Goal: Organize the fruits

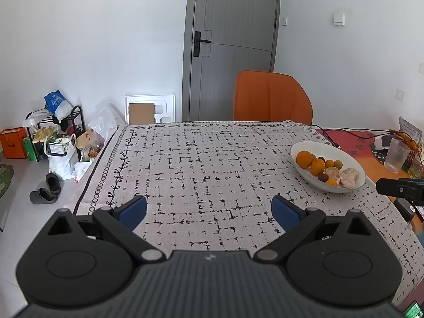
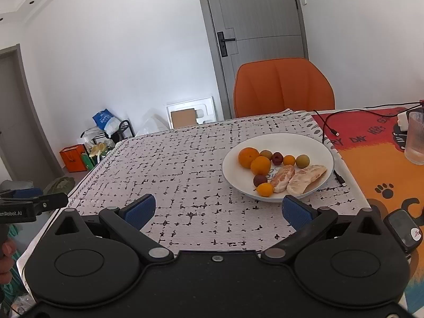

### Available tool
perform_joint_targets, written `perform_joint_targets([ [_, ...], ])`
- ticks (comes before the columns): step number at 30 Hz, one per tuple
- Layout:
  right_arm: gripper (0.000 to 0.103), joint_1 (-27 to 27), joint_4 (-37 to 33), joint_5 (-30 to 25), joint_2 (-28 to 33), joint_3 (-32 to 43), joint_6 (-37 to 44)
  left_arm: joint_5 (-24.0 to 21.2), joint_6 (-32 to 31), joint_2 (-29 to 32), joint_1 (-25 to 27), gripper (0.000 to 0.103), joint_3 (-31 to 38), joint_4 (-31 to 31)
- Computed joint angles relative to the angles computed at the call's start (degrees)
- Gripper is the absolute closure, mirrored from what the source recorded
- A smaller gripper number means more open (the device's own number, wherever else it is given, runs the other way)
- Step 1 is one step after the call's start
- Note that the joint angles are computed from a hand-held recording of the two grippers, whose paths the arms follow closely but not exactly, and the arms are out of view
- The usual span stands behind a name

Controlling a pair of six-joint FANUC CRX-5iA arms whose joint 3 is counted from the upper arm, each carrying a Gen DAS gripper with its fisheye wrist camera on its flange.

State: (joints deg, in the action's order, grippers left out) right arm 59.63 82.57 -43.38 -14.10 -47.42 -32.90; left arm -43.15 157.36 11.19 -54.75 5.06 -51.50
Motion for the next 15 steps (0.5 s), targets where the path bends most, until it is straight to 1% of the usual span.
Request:
perform_joint_targets([
  [5,0.0,-0.12,-1.13,0.08,0.44,0.18,0.14,0.25,0.35,0.26,-0.28,0.003,0.03,-0.78],
  [9,0.0,0.04,-1.76,-0.1,0.62,0.18,0.52,1.11,-0.67,0.51,0.16,0.003,0.08,0.31],
  [15,0.0,0.83,-3.12,-0.9,0.2,-0.11,1.68,1.22,-1.77,1.11,0.1,0.003,0.59,1.07],
])
